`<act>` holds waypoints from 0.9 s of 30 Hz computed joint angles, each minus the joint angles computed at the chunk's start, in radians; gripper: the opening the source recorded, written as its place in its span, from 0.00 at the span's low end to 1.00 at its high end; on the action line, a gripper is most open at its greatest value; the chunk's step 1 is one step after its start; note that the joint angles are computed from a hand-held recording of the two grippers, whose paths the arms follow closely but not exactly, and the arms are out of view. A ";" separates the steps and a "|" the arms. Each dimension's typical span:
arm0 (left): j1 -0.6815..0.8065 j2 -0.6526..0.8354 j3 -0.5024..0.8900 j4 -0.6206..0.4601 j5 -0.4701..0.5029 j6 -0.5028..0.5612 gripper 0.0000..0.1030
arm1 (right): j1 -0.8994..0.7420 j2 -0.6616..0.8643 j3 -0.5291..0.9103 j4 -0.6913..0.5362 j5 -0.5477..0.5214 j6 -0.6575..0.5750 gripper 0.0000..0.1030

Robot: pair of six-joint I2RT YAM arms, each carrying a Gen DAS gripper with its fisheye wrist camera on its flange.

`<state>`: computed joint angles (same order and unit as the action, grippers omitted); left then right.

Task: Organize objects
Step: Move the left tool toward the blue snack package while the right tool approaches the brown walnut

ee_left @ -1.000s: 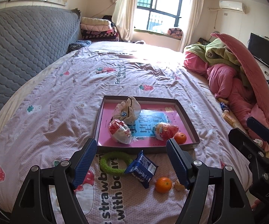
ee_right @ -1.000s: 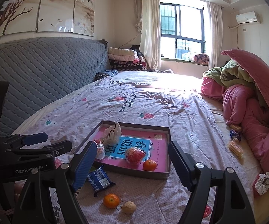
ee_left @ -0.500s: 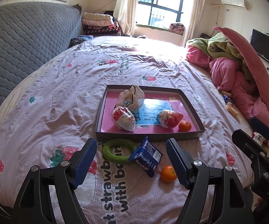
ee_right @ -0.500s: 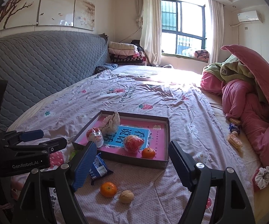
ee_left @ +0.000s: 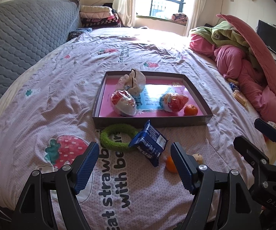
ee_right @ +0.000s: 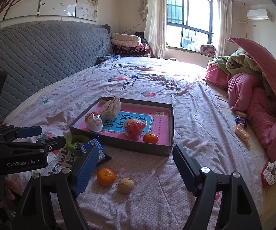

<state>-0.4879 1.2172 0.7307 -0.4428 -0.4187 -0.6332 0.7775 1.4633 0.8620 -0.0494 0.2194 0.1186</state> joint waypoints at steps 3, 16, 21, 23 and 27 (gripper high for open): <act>-0.014 0.010 -0.013 0.012 0.000 -0.012 0.76 | 0.007 0.004 -0.018 0.009 0.006 -0.004 0.76; -0.040 0.050 -0.077 0.050 0.028 -0.046 0.76 | 0.018 0.033 -0.070 0.040 0.010 -0.018 0.76; -0.048 0.047 -0.103 0.074 0.034 -0.048 0.76 | 0.021 0.044 -0.084 0.051 0.009 -0.020 0.76; -0.052 0.047 -0.110 0.086 0.035 -0.045 0.76 | 0.020 0.052 -0.088 0.054 0.006 -0.020 0.76; -0.052 0.051 -0.129 0.123 0.039 -0.032 0.76 | 0.019 0.064 -0.097 0.065 -0.001 -0.023 0.76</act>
